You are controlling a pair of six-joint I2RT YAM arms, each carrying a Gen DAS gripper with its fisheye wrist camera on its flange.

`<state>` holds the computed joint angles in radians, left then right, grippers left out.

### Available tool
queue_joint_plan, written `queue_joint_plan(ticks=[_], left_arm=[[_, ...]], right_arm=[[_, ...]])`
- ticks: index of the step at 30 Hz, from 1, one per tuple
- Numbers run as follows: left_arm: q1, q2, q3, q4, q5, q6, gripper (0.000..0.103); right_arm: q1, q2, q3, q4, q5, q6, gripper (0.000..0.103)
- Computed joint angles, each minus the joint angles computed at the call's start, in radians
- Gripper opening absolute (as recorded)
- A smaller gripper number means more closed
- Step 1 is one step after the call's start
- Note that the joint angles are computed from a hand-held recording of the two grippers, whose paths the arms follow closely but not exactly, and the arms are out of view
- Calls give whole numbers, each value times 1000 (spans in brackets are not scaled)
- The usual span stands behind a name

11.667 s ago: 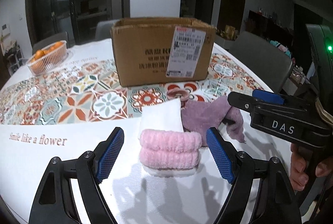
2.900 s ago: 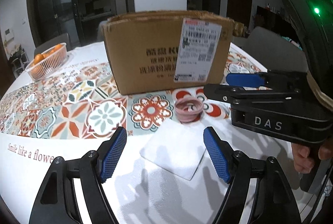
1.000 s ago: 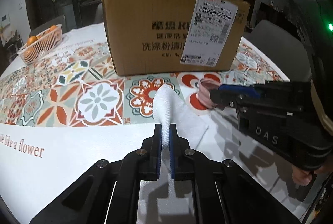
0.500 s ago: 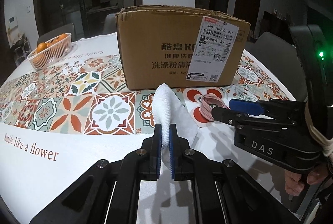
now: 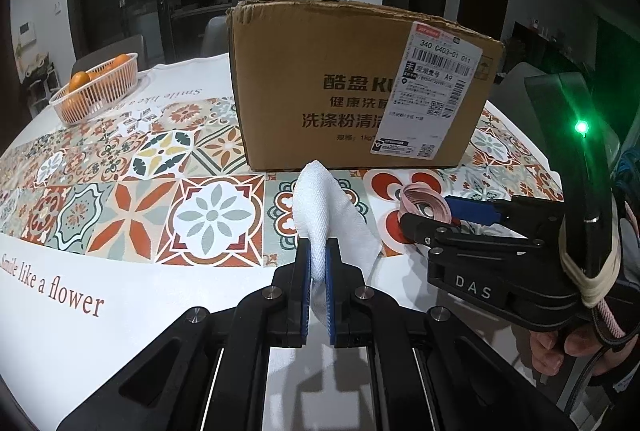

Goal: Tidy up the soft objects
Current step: 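Lift and carry the tissue and rubber bands over the cardboard box with both grippers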

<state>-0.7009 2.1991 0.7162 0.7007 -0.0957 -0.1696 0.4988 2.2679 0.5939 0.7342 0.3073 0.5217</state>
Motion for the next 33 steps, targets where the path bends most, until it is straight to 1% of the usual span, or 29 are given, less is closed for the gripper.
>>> queue_joint_plan(ticks=[3,5,6,7,8,9,13,25,33], left_arm=[[8,11,14,-7,11,1,8],[10,16,21,-10,13,1,8],[11,17,23,-10,16,0,8],[12,17,25,-11,18,0,8],[12,17,26,-12,19,-1,8],[12,15,25,-12,21,-3,8],[12,1,15,-4,26,-10,8],[-4,-124,-85,51,11,-6,8],[-8,-228,-153,80,13,3,8]], right_arm=[[2,9,19,-21,18,-9,46],[6,13,27,-33,36,-13,35],[5,14,30,-38,35,-17,25],[4,15,30,-38,32,-20,20],[4,13,29,-38,33,-22,19],[6,12,32,-42,34,-23,15],[22,-17,6,-31,50,-11,12],[104,-202,-137,-23,131,58,12],[177,-330,-170,-97,220,111,12]])
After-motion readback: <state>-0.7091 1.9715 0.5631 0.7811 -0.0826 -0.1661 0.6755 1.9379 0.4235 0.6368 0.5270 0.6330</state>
